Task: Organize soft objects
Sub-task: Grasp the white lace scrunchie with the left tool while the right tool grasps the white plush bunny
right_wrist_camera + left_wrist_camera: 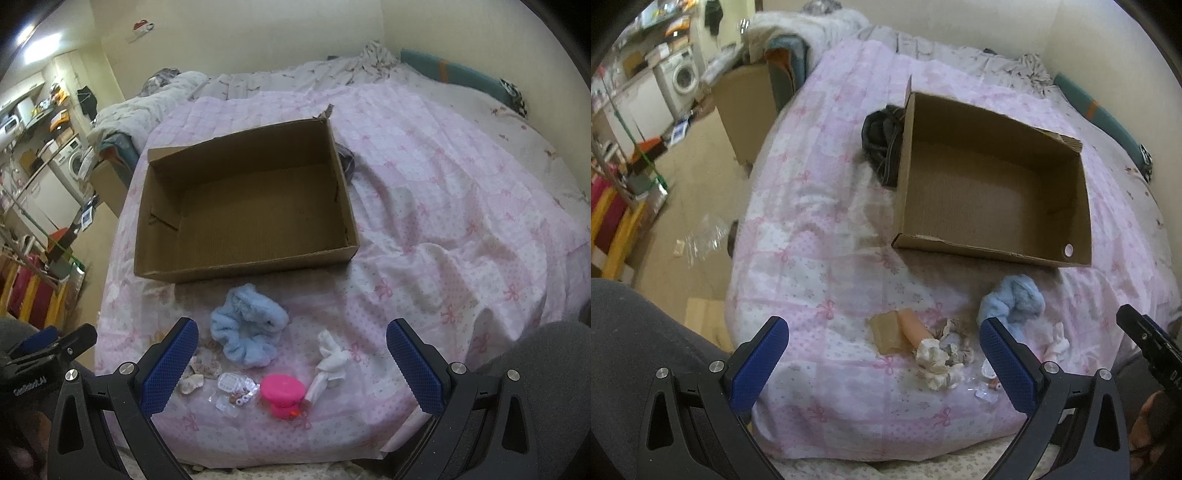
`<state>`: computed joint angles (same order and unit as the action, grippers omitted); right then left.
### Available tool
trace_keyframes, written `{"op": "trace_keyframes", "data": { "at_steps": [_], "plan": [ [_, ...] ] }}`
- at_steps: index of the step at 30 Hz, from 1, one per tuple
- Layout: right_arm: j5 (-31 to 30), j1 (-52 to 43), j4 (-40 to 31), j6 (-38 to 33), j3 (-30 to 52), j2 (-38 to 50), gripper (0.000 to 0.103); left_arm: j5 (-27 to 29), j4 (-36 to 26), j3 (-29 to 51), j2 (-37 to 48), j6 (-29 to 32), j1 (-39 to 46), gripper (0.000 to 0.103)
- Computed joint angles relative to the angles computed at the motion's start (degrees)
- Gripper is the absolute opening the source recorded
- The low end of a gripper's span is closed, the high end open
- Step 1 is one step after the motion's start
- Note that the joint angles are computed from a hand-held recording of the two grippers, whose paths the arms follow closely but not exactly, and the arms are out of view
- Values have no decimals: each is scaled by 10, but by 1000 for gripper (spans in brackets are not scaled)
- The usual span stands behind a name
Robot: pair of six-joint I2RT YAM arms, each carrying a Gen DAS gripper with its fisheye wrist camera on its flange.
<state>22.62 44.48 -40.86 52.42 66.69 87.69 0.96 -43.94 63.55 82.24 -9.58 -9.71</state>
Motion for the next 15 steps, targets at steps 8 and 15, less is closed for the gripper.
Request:
{"op": "trace_keyframes", "data": {
  "at_steps": [8, 15],
  "plan": [
    [-39, -56, 3, -21, -7, 9, 103, 95, -79, 74, 155, -12, -13, 70],
    [-66, -69, 30, -2, -38, 7, 103, 92, -76, 86, 238, -25, -40, 39]
  ]
}}
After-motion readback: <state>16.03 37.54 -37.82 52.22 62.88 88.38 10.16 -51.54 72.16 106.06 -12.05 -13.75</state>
